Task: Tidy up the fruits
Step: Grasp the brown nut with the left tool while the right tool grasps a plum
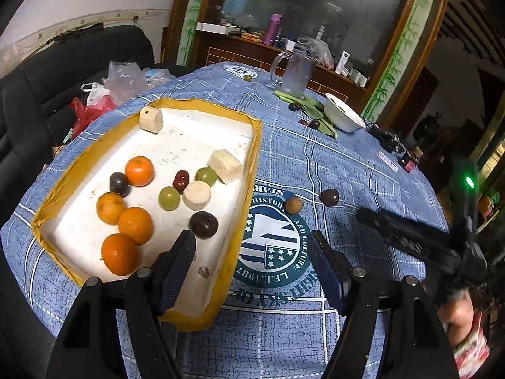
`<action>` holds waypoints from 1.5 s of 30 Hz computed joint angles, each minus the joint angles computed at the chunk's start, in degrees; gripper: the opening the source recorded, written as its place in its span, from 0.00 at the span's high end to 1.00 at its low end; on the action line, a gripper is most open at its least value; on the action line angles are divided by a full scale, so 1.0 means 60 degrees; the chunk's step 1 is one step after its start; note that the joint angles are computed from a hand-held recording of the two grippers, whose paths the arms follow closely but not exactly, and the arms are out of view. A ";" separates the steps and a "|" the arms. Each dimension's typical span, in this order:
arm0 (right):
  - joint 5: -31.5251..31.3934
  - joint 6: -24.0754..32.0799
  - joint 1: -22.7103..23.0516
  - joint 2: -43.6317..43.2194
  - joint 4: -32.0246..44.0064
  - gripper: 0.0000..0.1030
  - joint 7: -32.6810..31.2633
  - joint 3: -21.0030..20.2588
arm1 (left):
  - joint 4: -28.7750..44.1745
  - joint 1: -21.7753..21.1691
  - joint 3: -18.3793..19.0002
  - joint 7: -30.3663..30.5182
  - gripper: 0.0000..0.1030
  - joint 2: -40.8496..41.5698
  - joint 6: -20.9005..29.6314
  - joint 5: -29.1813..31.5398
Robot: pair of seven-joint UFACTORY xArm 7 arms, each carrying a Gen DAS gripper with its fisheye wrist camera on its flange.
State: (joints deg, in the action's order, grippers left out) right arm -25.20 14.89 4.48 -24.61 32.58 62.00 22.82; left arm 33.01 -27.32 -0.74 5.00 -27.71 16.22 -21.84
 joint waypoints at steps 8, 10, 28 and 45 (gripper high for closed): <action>-0.1881 0.0450 -0.0596 0.2340 0.1865 0.43 0.0678 0.0262 | 0.0242 -0.0557 0.0301 0.0840 0.53 0.0450 -0.0063 -0.0324; -0.2077 0.0456 -0.0449 0.2762 0.2099 0.46 0.0737 0.0042 | 0.0362 -0.0569 0.0228 0.0993 0.53 0.0596 -0.0046 -0.0410; -0.3232 -0.1212 0.0277 0.2350 0.1294 0.73 0.1678 -0.1603 | 0.2785 0.0716 -0.1608 -0.0560 0.57 0.3931 -0.0455 0.1952; -0.1810 -0.1673 -0.0609 0.2064 0.0958 0.73 0.0722 -0.0783 | 0.3367 0.0791 -0.1780 -0.1457 0.72 0.4702 -0.0040 0.3544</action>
State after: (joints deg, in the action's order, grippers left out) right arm -36.06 4.85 0.82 -12.23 38.32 66.33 18.12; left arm 53.22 -22.58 -11.42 -3.74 0.50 15.98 -0.58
